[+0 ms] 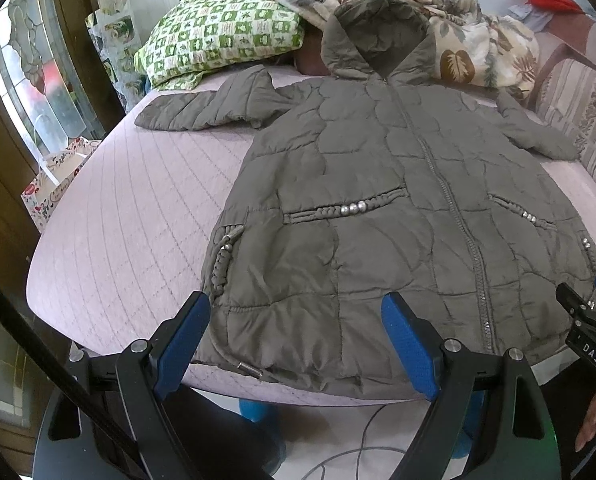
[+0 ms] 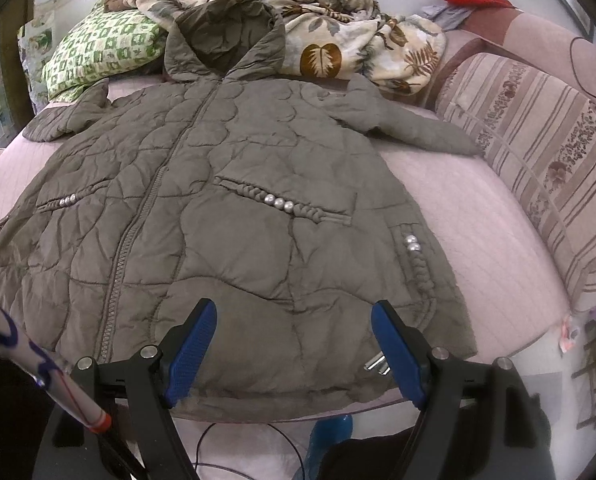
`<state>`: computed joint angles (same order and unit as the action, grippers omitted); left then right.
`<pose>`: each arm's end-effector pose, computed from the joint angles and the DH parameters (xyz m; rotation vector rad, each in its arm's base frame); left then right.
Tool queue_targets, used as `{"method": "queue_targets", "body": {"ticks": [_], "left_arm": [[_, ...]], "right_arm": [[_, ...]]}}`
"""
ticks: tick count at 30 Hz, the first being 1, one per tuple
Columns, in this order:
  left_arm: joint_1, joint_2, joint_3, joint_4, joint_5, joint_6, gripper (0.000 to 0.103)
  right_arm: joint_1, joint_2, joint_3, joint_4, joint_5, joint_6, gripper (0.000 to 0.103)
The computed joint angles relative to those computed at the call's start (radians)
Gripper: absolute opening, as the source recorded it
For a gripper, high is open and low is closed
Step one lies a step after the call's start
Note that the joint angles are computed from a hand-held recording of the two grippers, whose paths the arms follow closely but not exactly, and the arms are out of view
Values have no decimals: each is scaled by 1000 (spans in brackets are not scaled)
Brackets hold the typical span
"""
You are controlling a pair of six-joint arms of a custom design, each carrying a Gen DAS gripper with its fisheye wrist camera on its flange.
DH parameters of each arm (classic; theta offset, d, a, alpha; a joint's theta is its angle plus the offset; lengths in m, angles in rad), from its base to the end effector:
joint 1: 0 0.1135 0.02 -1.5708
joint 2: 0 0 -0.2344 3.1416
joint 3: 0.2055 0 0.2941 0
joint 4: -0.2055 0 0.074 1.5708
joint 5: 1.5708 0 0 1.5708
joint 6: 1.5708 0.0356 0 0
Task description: Fold large clothes
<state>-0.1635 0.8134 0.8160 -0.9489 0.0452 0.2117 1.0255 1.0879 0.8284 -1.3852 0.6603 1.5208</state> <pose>0.2077 -0.0359 0.2557 0.4873 2.4684 -0.0373 0.1210 0.1574 0.2034 0.5845 2.4413 -0.3410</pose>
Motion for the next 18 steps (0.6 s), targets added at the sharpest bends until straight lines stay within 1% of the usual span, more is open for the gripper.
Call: {"method": "queue_targets", "body": {"ticks": [11,18], "left_arm": [[16,71,-10,52,-29,-8,86],[24,126,-12,83,-32,-7,86]], "right_arm": [[-53,40,15,86,-8,-100,83],[-83,65,12,143,-25,-155,83]]}}
